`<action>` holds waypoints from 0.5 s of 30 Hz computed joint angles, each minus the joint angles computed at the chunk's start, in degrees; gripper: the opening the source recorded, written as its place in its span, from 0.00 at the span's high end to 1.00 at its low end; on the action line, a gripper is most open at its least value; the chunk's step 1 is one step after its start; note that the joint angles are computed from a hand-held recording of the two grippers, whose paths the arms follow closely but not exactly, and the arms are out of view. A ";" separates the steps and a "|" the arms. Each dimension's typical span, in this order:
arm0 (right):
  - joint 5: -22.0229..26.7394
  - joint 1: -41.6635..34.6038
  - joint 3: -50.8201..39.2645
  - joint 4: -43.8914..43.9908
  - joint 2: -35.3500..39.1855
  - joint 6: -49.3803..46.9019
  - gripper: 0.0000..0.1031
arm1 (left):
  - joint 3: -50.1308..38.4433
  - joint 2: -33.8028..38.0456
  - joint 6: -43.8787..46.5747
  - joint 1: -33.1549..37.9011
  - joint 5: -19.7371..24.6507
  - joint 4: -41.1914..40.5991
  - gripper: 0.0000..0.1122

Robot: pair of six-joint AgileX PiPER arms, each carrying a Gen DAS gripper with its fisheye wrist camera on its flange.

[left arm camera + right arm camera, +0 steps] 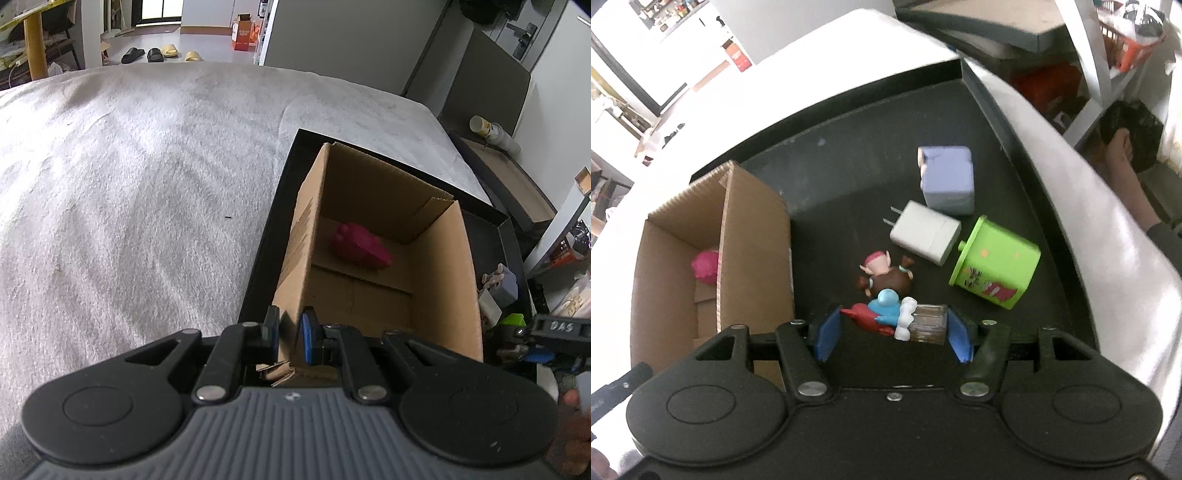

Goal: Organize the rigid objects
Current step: 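Grasp the red-and-blue figure with bottle using the right gripper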

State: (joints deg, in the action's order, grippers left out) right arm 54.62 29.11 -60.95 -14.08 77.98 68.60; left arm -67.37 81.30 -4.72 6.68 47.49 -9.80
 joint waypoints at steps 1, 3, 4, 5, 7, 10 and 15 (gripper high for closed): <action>0.34 0.10 -0.42 -0.26 -0.18 -0.11 0.43 | 0.08 -0.04 0.21 -0.04 -0.07 0.04 0.90; 0.59 -0.31 -1.30 -0.34 -0.42 -0.84 0.43 | 0.07 -0.06 0.32 0.07 -0.01 -0.12 0.90; 0.93 -0.24 -1.97 -0.71 -0.31 -0.91 0.43 | 0.06 -0.08 0.21 -0.04 -0.01 -0.08 0.90; 1.64 0.08 -2.76 -1.34 -0.35 -0.84 0.43 | 0.13 -0.08 0.29 -0.03 -0.10 0.01 0.90; 1.62 -0.08 -4.06 -1.71 0.30 -1.28 0.43 | 0.29 -0.18 0.42 -0.05 -0.24 0.06 0.90; 2.27 0.19 -6.15 -2.34 0.64 -1.85 0.43 | 0.32 -0.25 0.28 0.08 -0.14 -0.07 0.90; 3.90 1.02 -10.14 -3.48 1.78 -2.89 0.43 | 0.45 0.06 0.79 0.38 -0.07 -0.43 0.90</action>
State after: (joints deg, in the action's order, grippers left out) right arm 58.52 30.14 -71.09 -17.56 79.75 65.71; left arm -66.92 81.36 -3.93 7.05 47.42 -10.23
